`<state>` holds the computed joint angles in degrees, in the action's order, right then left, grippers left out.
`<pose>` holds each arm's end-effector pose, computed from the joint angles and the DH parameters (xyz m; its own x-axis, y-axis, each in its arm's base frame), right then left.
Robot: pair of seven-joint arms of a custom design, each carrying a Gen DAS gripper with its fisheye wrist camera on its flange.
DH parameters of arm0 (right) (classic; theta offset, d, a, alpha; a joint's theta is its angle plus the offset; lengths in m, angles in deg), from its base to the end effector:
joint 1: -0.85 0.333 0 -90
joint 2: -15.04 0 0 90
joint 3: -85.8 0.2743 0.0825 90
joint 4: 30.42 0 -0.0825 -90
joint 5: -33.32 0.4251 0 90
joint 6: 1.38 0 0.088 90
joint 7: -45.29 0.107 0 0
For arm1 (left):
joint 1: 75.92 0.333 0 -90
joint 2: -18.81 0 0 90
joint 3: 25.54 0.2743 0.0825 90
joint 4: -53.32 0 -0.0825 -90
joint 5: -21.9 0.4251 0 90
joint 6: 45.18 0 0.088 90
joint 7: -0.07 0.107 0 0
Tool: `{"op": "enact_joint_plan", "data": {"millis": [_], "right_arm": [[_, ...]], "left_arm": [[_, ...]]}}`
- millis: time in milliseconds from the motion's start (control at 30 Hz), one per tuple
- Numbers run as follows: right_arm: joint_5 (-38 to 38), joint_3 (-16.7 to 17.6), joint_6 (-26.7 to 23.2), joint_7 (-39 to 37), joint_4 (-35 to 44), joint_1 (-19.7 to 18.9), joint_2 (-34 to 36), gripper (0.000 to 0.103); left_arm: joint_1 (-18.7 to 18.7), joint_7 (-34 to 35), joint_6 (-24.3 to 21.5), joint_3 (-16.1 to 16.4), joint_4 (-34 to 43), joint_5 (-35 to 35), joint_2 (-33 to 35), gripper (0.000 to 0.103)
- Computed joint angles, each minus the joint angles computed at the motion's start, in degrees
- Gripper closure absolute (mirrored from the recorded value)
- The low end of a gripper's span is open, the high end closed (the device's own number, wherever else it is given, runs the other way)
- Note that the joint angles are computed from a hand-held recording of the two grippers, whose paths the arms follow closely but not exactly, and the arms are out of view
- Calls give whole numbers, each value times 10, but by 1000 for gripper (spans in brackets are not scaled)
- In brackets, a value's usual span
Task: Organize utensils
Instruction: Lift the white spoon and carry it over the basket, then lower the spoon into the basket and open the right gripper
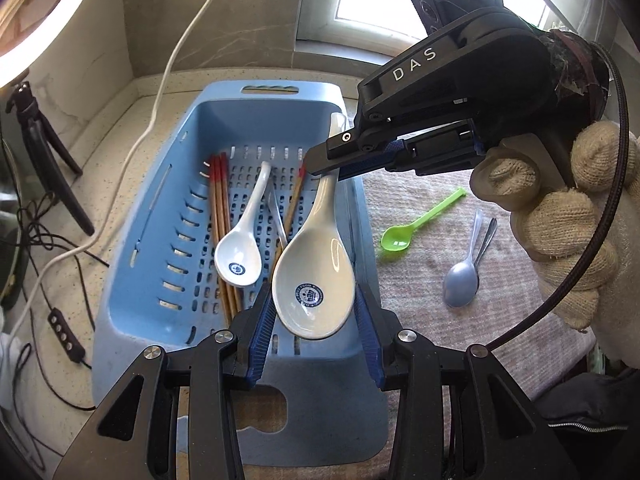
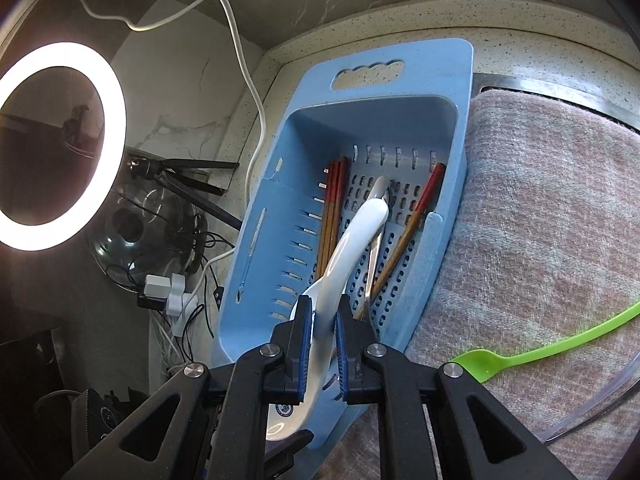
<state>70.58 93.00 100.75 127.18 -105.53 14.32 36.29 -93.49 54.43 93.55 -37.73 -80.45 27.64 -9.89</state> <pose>0.6491 0.2853 0.5176 0.3388 -0.7047 -0.6233 -0.9356 -0.3224 -0.1441 0.4369 -0.2583 0.5363 -0.0035 -0.9886 0.1503 -0.8332 -0.0802 -0.5472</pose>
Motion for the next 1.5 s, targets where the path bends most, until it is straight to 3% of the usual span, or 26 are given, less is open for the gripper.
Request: {"op": "enact_joint_plan", "data": {"millis": [100,200,267,800,1200,1500], "right_arm": [[-7,1,-6,3,6,3,5,89],[-16,0,-2,1,5,6,4,75],[-11,0,-2,1,4,5,3,71],[26,-11,10,-28,-50,-18,-52,68],[50,-59,39,-17,-147,-72,-133,66],[45,-87,52,12,-235,-102,-183,66]], "left_arm": [[-1,-3,-7,1,-1,-4,-3,65],[1,-13,-17,-1,0,-4,-3,64],[2,-18,-15,0,-2,-4,-4,64],[0,-20,-11,-7,17,11,9,64],[-11,4,4,-14,64,12,59,64],[-31,77,12,-13,129,-29,136,64]]}}
